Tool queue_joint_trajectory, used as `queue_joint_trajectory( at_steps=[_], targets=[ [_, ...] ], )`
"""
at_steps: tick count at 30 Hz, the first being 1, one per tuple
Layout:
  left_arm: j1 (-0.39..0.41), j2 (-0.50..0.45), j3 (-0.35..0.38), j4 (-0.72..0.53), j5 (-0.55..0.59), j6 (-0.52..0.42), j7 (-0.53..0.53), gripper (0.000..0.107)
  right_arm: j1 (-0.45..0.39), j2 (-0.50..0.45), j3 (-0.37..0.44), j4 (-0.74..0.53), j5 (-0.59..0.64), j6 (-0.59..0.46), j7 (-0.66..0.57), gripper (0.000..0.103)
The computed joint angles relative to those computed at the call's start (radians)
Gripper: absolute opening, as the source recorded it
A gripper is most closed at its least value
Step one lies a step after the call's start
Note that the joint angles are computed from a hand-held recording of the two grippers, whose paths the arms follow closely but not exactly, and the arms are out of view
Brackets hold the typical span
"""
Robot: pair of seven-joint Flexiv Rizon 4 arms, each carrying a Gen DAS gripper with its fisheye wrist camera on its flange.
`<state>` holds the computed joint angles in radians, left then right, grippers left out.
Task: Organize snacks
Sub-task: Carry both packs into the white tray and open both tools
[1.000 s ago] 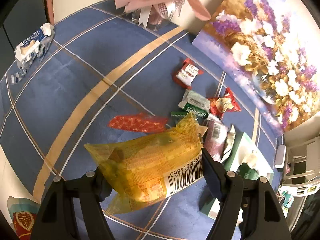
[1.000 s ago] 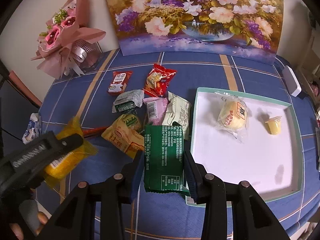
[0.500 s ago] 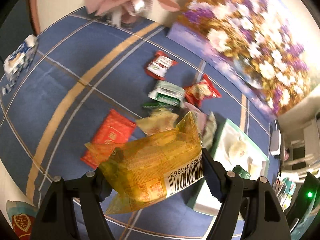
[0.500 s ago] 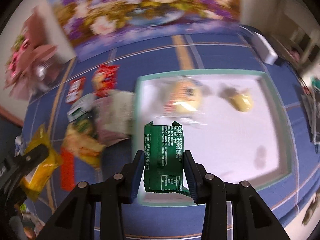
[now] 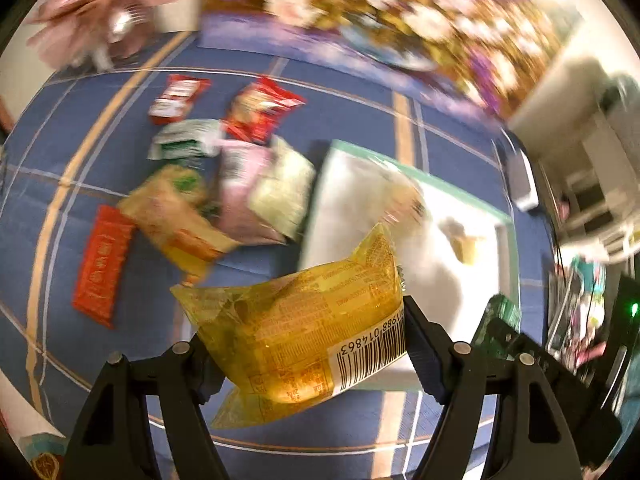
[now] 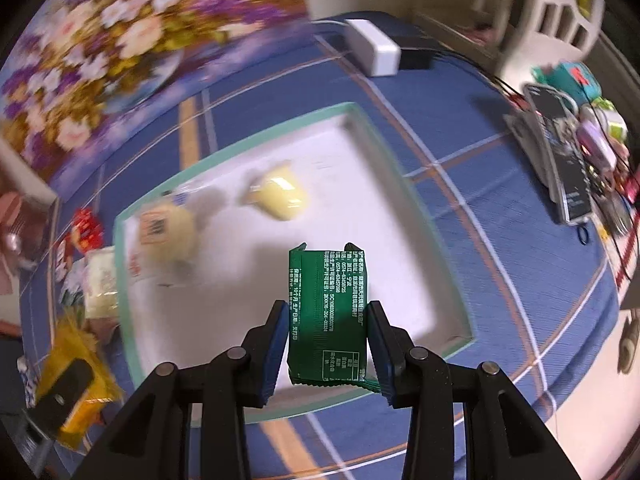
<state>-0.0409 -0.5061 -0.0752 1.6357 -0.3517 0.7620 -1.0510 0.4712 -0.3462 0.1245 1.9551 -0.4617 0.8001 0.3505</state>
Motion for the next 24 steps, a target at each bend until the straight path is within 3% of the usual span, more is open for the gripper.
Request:
queue_joint_trajectory(
  at_steps=[10,24],
  targets=[
    [-0.059,0.009,-0.013,0.052,0.050,0.033,0.048,0.077,-0.022,0.011,0.012,0.051,0.039,0.032,0.008,0.042],
    [-0.102,-0.089,0.014,-0.001,0.145,0.025,-0.022,0.077,-0.020,-0.042,-0.002,0.035,0.090,0.089,-0.060,0.041]
  ],
)
